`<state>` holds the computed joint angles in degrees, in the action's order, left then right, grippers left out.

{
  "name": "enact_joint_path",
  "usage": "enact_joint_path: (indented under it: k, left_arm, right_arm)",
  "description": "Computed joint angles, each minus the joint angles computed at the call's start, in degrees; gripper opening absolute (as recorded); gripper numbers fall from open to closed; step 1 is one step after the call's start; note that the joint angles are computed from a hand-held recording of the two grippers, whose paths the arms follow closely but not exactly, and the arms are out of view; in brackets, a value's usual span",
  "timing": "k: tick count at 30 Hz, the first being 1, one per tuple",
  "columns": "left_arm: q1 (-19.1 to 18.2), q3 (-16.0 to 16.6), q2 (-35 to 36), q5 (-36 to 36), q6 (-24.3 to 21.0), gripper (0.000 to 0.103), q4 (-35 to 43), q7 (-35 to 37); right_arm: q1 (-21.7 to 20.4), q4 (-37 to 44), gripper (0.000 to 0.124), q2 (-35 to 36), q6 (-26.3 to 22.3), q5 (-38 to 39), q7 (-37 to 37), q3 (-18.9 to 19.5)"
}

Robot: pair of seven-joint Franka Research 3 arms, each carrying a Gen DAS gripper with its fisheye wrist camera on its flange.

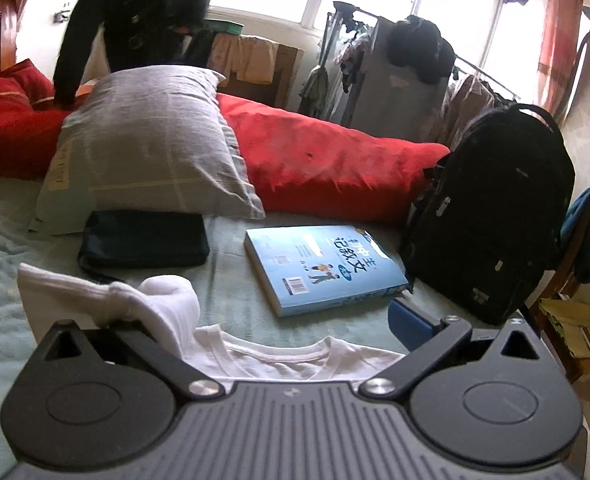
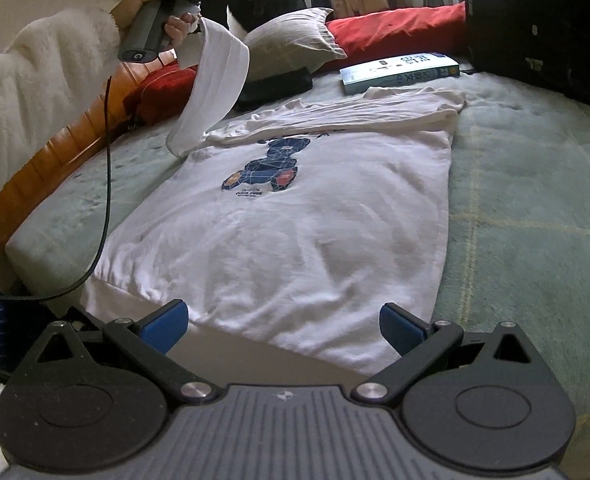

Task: Fold clothes
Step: 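Lift the held sleeve cuff up with the left tool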

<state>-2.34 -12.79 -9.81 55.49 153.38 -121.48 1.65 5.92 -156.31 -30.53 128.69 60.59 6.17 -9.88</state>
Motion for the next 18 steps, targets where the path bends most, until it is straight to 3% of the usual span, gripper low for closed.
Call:
enact_joint_path:
  k: [18]
  left_arm:
    - [-6.1,1.8,11.9,-3.0,-2.5,0.102,11.7,7.8]
  right_arm:
    - [-2.3,2.6,0.103,4.7,-3.4,2.2,-2.9,-1.0]
